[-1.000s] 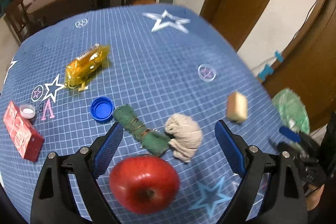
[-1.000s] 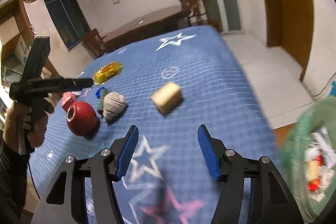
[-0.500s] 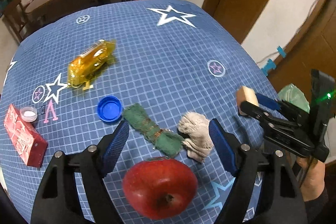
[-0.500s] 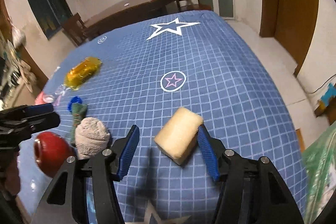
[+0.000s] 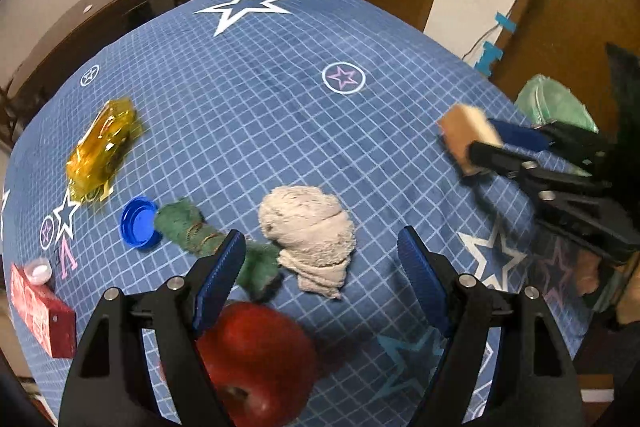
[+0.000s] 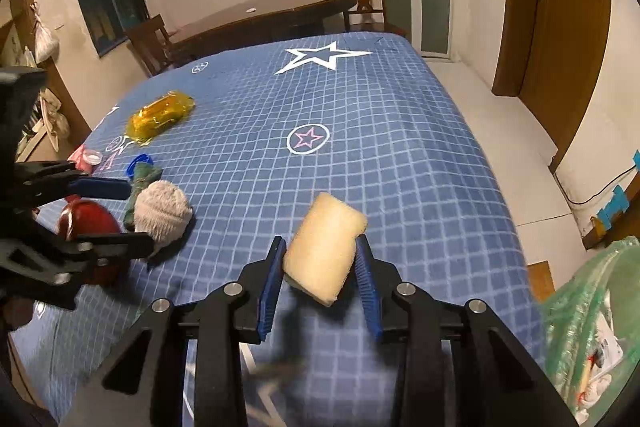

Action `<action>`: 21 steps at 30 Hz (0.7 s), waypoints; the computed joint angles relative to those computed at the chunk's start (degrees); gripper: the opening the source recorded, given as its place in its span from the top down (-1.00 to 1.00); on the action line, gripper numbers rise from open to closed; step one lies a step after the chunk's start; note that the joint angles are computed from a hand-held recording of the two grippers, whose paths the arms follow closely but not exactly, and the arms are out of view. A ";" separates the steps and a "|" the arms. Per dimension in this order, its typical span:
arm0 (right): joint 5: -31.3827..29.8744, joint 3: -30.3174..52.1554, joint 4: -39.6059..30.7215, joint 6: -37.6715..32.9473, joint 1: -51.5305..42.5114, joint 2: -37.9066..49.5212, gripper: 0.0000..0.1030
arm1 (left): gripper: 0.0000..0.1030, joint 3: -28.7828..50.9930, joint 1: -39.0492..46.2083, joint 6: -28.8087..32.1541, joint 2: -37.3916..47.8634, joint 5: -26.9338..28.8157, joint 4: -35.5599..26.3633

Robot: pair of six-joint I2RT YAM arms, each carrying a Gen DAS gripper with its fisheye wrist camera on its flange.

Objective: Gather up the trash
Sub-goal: 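Grasp the grey knotted cloth with the left tool while the right tool grasps the small beige sponge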

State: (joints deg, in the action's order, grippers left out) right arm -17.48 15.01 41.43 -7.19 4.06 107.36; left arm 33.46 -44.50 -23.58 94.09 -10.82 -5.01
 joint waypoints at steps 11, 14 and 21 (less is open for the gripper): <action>5.36 -2.82 4.66 -3.65 2.45 2.64 0.30 | -0.11 4.14 -2.95 -1.20 7.63 -4.84 -0.37; 5.70 -2.33 5.97 -2.98 2.99 4.22 0.29 | 0.09 3.81 -3.16 -2.34 7.45 -6.54 -0.33; 6.89 -2.43 7.84 -1.77 4.14 5.51 0.28 | 0.19 3.76 -5.47 -5.24 8.96 -11.38 0.99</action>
State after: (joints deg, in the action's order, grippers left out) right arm -10.58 12.59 49.27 -8.96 8.20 112.87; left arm 37.22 -49.97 -28.82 103.05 -22.20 -4.02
